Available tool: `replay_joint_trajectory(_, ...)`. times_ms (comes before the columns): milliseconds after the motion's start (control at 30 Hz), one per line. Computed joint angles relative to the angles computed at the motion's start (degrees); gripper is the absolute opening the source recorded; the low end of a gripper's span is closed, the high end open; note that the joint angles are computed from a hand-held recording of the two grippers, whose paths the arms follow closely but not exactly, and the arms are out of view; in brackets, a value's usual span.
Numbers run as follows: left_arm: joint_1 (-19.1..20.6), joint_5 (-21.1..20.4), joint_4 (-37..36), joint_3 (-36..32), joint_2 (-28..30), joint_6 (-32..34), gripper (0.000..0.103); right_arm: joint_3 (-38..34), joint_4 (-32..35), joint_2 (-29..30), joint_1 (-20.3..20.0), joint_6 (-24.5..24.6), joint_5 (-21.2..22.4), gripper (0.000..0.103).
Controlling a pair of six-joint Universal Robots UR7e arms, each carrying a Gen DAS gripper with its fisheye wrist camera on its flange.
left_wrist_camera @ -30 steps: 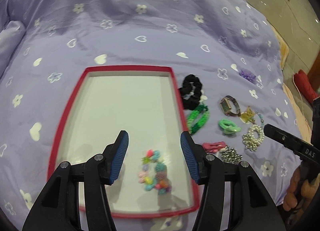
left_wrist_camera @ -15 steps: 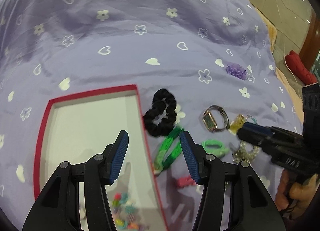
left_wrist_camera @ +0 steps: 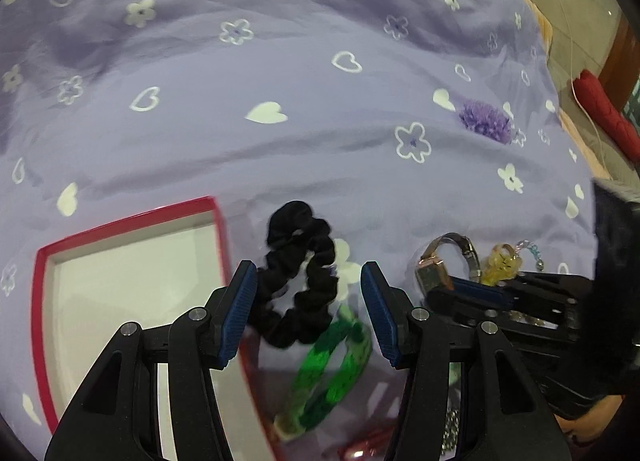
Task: Organize jewelry
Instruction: 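Grasp the black scrunchie with the left tool while the right grasps the watch, then carry scrunchie and watch into the tray and open both tools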
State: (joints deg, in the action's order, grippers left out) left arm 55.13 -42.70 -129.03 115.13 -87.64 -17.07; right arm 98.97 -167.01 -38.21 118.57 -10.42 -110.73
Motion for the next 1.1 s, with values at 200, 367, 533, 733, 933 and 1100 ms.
replay_joint_trajectory(200, 1.57, 0.23, 2.14, -1.87, 3.97, 1.14, 0.03, 2.94, -3.63, -2.68, -0.3, 0.11, 1.06, 0.008)
replay_joint_trajectory(367, 2.06, -1.24, 1.65, -1.99, 4.17, 2.46, 0.007, 5.12, -6.19, -5.08, -0.44, 0.53, 2.48, 0.008)
replay_joint_trajectory(533, 0.68, -2.18, -1.23, -0.35, 1.82, 3.36, 0.006, 5.13, -6.76, -5.41, 0.44, 0.91, 2.98, 0.008)
replay_joint_trajectory(733, -1.68, -3.1, -2.55, 1.8, -3.05, 1.48, 0.006, 5.13, -6.84, -5.69, 1.84, 0.69, 3.57, 0.008)
replay_joint_trajectory(933, -4.0, -2.13, -2.16, 4.08, -8.77, -0.77, 0.006, 4.25, -6.26, -4.94, 3.27, 0.71, 4.09, 0.008)
replay_joint_trajectory(1100, -5.64, -0.44, -0.41, 5.71, -13.54, -2.74, 0.006, 3.05, -5.29, -4.15, 4.71, 0.28, 4.77, 0.008)
